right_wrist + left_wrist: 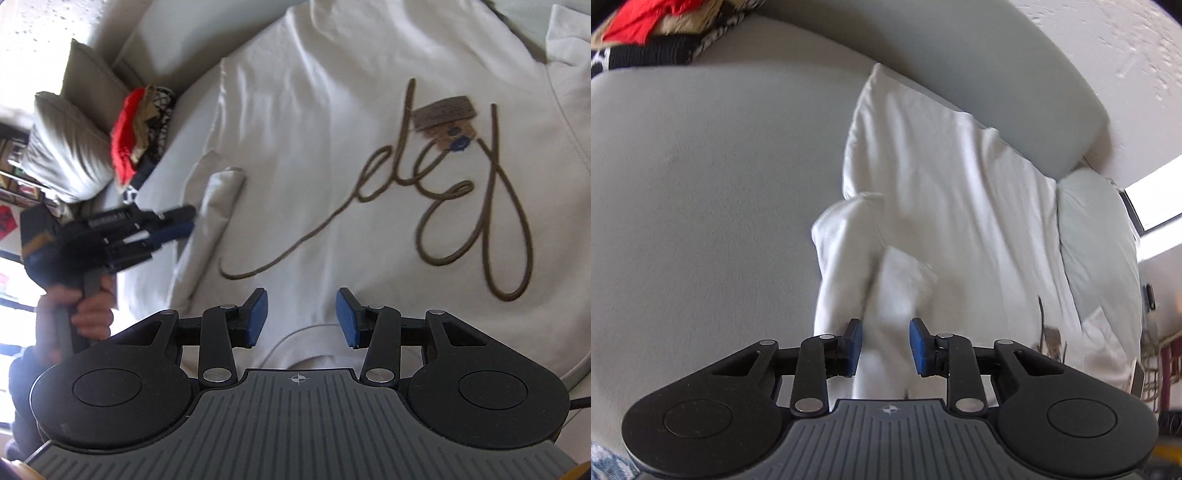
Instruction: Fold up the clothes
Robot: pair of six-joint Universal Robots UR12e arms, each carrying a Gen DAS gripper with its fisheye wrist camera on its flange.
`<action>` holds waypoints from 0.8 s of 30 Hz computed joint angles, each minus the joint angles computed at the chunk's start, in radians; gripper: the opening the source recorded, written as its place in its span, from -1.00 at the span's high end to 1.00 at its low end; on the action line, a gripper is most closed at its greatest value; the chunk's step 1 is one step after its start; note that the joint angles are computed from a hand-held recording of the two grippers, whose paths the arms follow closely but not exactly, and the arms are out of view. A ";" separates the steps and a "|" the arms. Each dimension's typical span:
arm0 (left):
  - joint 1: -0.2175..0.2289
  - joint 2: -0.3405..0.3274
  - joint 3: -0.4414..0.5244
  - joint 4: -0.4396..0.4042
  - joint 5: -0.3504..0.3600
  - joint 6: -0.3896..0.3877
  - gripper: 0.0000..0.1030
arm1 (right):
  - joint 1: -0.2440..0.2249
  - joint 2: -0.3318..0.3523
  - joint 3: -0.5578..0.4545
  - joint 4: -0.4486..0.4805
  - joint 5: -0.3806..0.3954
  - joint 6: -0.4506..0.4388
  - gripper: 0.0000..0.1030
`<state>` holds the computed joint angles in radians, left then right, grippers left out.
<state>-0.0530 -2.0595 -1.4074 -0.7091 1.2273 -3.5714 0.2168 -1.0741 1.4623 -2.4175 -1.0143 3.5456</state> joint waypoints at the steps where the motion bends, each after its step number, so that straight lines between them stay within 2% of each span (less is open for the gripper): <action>1: 0.001 -0.010 0.010 0.001 -0.004 -0.004 0.49 | -0.002 0.002 0.001 -0.003 0.003 0.008 0.08; 7: -0.003 -0.061 0.079 -0.042 0.034 0.049 0.47 | -0.007 0.006 0.008 -0.025 0.015 0.029 0.08; 11: 0.005 -0.080 0.099 -0.071 -0.027 0.118 0.57 | -0.008 0.008 0.009 -0.030 0.021 0.033 0.08; 13: -0.002 -0.087 0.109 -0.071 -0.019 0.158 0.57 | -0.008 0.009 0.008 -0.032 0.021 0.037 0.08; 15: -0.010 -0.094 0.121 -0.074 0.004 0.192 0.65 | -0.006 0.009 0.007 -0.031 0.018 0.039 0.08; 16: -0.014 -0.091 0.119 -0.065 0.018 0.193 0.91 | -0.006 0.008 0.007 -0.030 0.015 0.039 0.08; 17: -0.018 -0.088 0.112 -0.045 0.032 0.191 0.98 | -0.005 0.007 0.008 -0.030 0.013 0.038 0.08; 18: -0.025 -0.079 0.091 0.017 0.066 0.162 0.98 | -0.005 0.006 0.009 -0.031 0.010 0.038 0.08; 24: -0.044 0.030 -0.066 0.274 0.177 0.130 1.00 | 0.004 -0.003 0.014 -0.046 -0.030 0.059 0.08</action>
<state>-0.0969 -2.0291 -1.4734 -0.4348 1.4043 -3.4419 0.2212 -1.0766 1.4761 -2.4635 -1.0441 3.6050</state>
